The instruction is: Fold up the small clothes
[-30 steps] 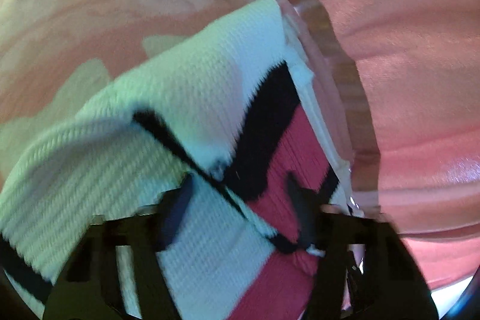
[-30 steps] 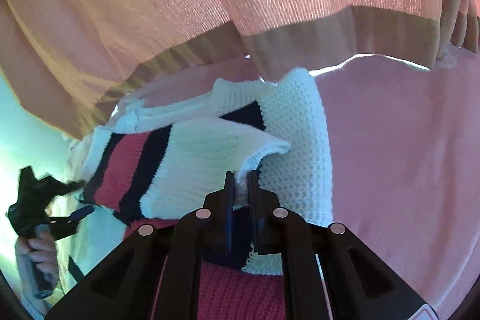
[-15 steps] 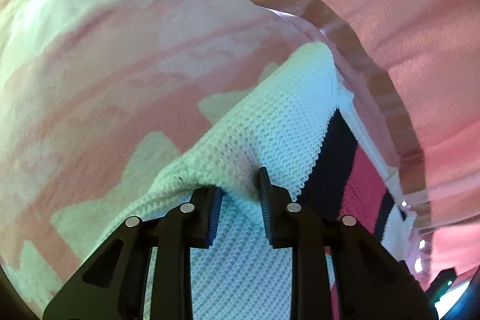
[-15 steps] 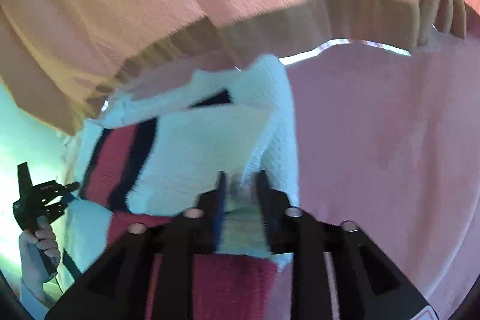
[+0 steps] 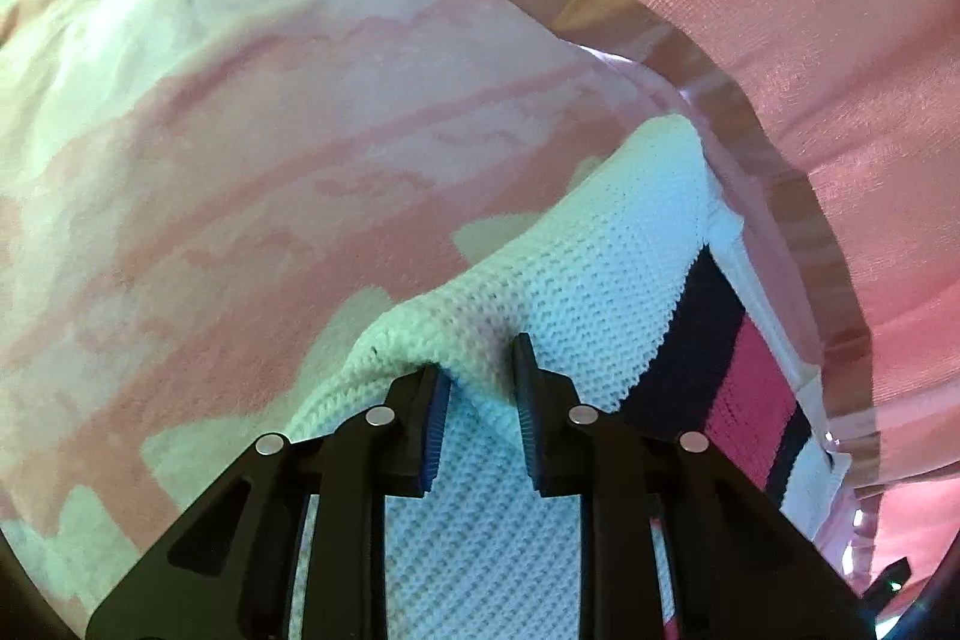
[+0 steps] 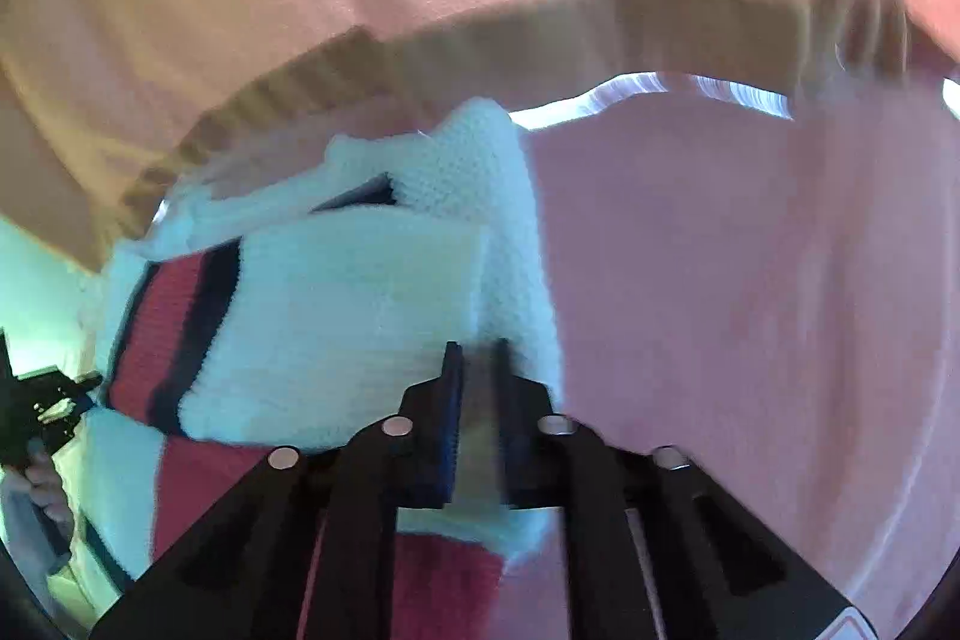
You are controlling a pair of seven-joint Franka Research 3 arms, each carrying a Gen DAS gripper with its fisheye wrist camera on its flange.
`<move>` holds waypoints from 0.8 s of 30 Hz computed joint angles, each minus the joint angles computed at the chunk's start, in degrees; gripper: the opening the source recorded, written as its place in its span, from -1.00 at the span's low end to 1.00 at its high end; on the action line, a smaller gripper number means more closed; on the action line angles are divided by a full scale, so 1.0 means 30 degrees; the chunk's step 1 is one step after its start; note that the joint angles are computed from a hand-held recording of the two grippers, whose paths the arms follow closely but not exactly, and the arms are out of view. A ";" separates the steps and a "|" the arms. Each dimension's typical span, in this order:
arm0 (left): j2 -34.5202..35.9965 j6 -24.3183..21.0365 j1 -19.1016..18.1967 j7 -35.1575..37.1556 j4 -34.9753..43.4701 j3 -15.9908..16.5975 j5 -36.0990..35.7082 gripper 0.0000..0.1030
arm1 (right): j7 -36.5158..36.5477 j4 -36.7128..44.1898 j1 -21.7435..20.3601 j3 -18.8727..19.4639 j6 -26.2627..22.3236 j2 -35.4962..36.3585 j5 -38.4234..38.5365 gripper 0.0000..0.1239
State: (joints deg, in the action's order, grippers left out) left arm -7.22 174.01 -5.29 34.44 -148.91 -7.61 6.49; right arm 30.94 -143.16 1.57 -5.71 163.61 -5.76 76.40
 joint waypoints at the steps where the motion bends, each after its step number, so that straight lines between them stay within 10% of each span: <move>1: -0.0597 -0.0741 0.0365 -0.0958 -0.0017 -0.0513 0.0725 -0.58 | 0.2149 -0.0241 -0.0468 0.0376 0.0593 -0.0383 -0.1241 -0.79; 4: -0.2764 -0.1445 0.2217 -0.4135 -0.0408 -0.2645 0.4493 -0.47 | 0.0561 -0.0670 0.0813 -0.0087 0.2858 -0.1898 0.1047 -0.69; 10: -0.1797 -0.0315 0.5162 -0.8185 0.1766 -0.5287 1.0710 0.00 | -0.0631 0.0557 0.3305 0.1194 -0.0032 -0.1987 0.1304 -0.71; 14: 0.1945 -0.1068 0.3356 -0.5387 0.3712 -0.3690 0.8768 -0.02 | -0.0136 0.3381 0.4851 0.2743 -0.0568 0.1373 0.0875 -0.74; 17: 0.3191 -0.2536 0.2768 -0.7687 0.4815 -0.2762 1.2021 -0.07 | 0.1717 0.4548 0.5035 0.3234 -0.0127 0.3214 -0.1294 -0.88; 24: 0.3288 -0.2002 0.1460 -0.6382 0.4661 -0.0936 1.2463 -0.03 | -0.1734 0.1803 0.1030 0.0796 -0.0019 0.1515 0.2760 -1.00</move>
